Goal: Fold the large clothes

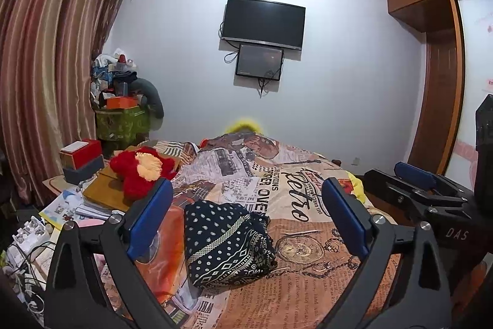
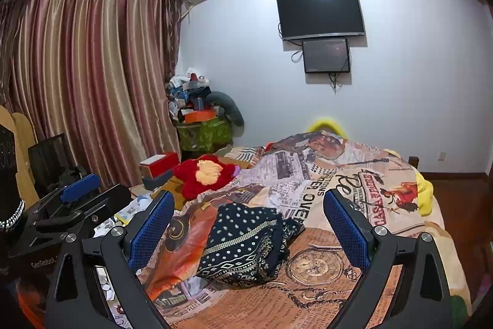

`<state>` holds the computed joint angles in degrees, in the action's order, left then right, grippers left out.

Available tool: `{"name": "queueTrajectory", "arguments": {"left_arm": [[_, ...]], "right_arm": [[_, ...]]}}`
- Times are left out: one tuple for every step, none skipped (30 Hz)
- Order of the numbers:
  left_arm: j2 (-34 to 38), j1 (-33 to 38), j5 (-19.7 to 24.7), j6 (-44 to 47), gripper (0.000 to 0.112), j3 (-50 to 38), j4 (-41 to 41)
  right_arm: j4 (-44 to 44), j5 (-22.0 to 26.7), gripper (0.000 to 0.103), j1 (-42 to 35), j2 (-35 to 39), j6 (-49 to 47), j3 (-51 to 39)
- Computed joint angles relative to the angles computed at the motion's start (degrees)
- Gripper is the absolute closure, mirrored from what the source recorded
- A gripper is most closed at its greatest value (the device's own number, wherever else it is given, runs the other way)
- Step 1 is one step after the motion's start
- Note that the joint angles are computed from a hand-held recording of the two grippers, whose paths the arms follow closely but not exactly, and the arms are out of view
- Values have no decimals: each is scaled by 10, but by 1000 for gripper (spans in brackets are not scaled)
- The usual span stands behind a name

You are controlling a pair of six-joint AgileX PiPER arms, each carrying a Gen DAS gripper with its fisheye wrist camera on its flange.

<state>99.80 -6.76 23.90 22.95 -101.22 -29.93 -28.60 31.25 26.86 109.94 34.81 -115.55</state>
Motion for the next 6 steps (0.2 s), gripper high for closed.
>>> {"name": "queueTrajectory", "arguments": {"left_arm": [[-1, 0, -1, 2, 14, 1, -3], [-1, 1, 0, 4, 14, 1, -5], [0, 1, 0, 5, 14, 1, -6], [0, 1, 0, 6, 14, 1, -6], [0, 2, 1, 7, 14, 0, -6], [0, 1, 0, 3, 14, 0, -3]], "right_arm": [[-1, -1, 6, 0, 0, 1, 1], [-2, 0, 6, 0, 1, 2, -2], [0, 1, 6, 0, 2, 1, -3], [2, -2, 6, -1, -1, -1, 2], [2, -3, 6, -2, -2, -1, 3], [2, -3, 6, -2, -1, -1, 3]]}}
